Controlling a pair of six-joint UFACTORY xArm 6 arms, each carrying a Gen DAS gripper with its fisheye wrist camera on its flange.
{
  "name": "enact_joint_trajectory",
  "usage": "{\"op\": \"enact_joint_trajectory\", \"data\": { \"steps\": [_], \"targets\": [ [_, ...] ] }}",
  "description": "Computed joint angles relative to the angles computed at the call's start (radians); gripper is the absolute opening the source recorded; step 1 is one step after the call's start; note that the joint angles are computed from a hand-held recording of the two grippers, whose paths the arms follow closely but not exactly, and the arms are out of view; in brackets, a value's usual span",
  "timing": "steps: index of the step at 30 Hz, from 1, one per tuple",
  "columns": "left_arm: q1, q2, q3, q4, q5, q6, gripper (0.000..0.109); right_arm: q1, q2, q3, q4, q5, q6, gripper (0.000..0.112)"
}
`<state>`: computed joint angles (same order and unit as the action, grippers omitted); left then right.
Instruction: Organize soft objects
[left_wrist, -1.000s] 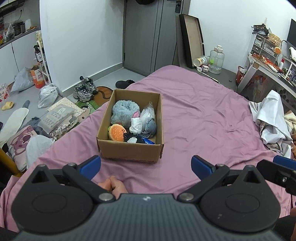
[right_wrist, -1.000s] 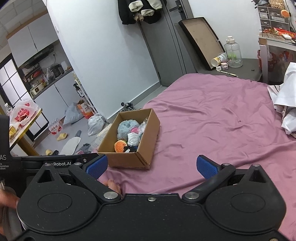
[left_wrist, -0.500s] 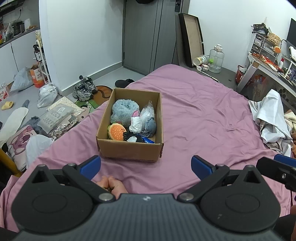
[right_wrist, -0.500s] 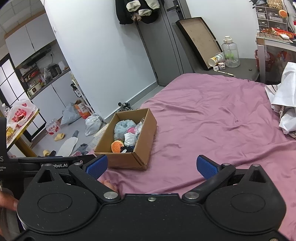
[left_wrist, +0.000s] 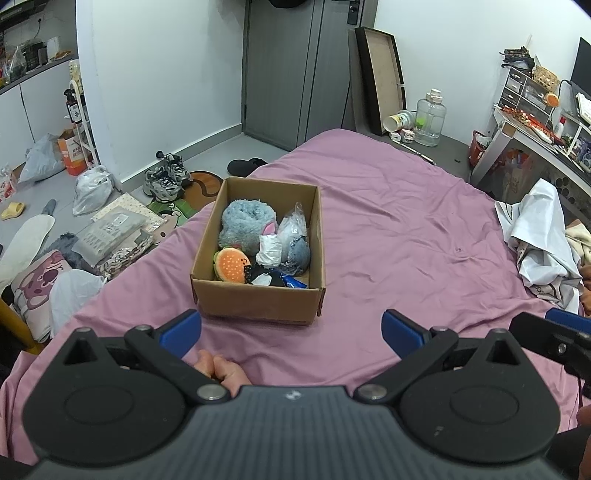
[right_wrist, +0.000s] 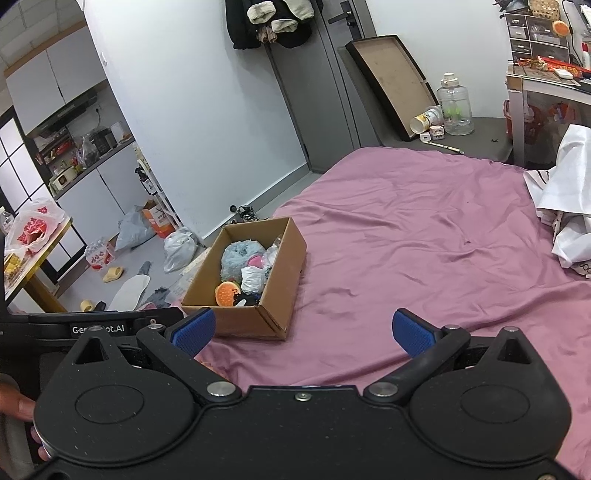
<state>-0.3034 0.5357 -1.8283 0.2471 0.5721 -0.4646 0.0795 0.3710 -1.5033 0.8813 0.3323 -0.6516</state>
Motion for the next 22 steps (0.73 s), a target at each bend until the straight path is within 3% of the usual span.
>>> {"op": "enact_joint_trajectory", "data": {
  "steps": [8,22],
  "targets": [
    [0.001,-0.016,0.033,-0.025,-0.043,0.028,0.103,0.002,0.007,-0.003,0.05,-0.033,-0.025,0.103],
    [0.004,-0.001,0.013,-0.069,-0.039,0.065,0.103,0.004,0.018,-0.001,-0.018,-0.059,0.025,0.103]
  ]
}}
